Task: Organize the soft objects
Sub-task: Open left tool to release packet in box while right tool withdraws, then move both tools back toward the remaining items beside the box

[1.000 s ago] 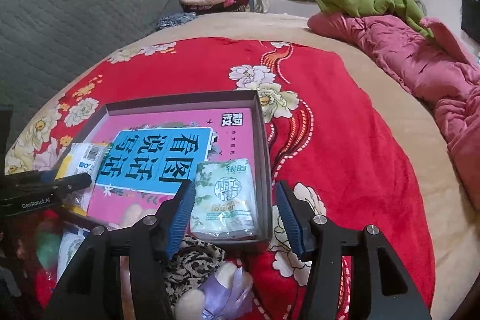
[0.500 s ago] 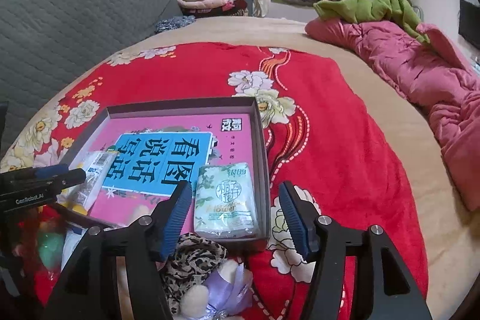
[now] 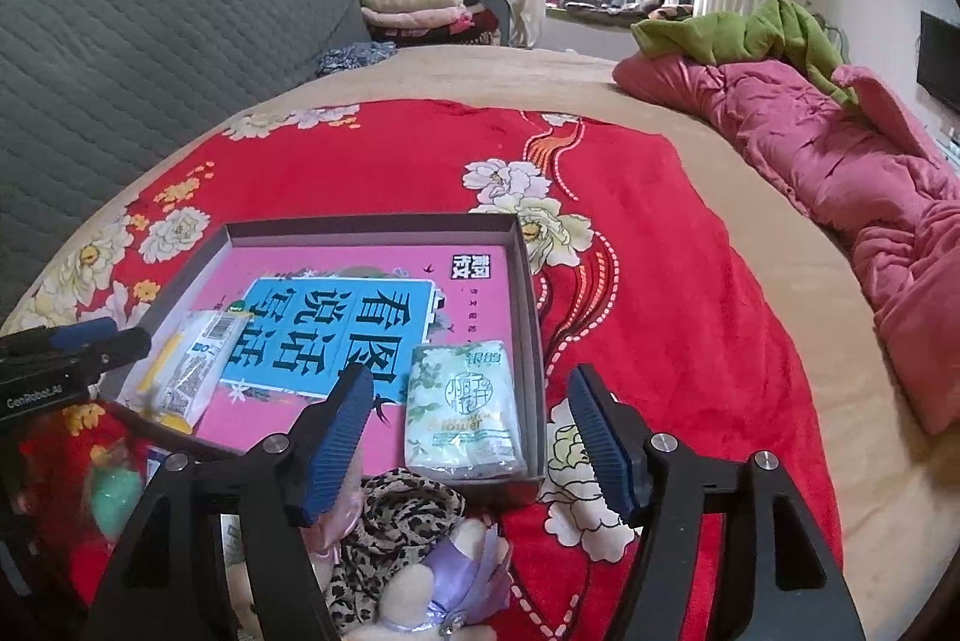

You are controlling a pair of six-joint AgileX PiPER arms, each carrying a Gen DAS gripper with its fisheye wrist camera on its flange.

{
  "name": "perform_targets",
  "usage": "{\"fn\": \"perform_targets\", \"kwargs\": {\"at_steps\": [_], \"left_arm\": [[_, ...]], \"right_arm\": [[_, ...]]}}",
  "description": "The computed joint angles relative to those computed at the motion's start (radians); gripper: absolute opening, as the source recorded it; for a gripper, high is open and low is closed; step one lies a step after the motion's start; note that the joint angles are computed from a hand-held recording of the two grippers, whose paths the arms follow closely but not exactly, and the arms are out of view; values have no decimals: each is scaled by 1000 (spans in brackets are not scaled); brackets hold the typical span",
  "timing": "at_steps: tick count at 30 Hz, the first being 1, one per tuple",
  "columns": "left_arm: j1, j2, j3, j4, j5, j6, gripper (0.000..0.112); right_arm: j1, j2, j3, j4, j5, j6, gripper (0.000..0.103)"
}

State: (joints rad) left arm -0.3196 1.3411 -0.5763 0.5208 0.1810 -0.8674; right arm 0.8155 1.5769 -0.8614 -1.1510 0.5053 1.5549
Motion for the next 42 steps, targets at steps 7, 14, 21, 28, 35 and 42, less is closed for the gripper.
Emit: {"fn": "perform_targets", "kwargs": {"at_steps": [7,14,21,28,35,42], "left_arm": [[-76,-71,24,168,87,-203,59],[-94,-158,40,157,170,-196,59],[-69,-255,46,51,226,-95,59],[-102,-337,42,31,314,-85,59],[-181,-384,32,72,398,-147,59],[-263,-413,22,113,476,-217,59]], "right_arm": [[14,-45,18,-9,17,14,72],[31,-107,44,-33,33,39,73],[63,-157,58,-44,67,47,74],[80,-191,65,-36,69,57,75],[112,-239,72,-21,100,42,75],[144,-280,90,-4,121,34,75]]}}
